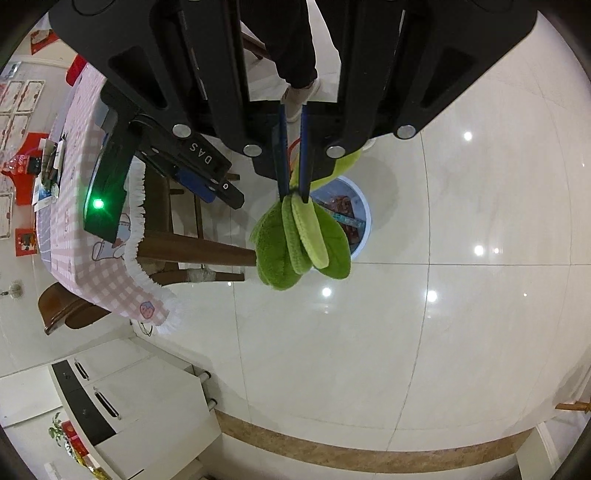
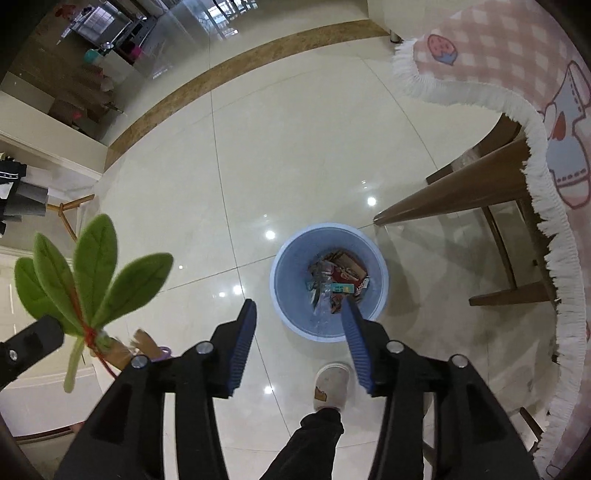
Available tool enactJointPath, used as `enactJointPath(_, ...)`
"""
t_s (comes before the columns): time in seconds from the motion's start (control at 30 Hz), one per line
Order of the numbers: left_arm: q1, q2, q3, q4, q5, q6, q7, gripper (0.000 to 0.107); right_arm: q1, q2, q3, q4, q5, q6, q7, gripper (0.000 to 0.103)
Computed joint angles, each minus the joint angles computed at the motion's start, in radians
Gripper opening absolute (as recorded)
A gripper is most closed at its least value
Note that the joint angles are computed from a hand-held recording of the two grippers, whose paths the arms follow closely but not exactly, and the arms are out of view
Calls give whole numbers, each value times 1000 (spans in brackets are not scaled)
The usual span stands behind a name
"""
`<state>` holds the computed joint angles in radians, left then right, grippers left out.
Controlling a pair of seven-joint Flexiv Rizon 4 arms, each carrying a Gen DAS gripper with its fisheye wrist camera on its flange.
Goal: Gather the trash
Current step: 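Open the right tool to drop the packet while the left tool releases the leaf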
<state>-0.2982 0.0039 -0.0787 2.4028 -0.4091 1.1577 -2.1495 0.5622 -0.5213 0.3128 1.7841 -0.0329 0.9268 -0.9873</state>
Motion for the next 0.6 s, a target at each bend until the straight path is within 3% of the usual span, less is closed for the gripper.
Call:
enactJointPath(0.23, -12, -53, -23, -45, -50, -15, 51, 5, -15, 79, -4, 63, 4, 7, 10, 48)
enactJointPath(0.6, -20, -155, -54, -184, -37, -84, 119, 5, -55, 199, -10, 133, 26, 30, 38, 48)
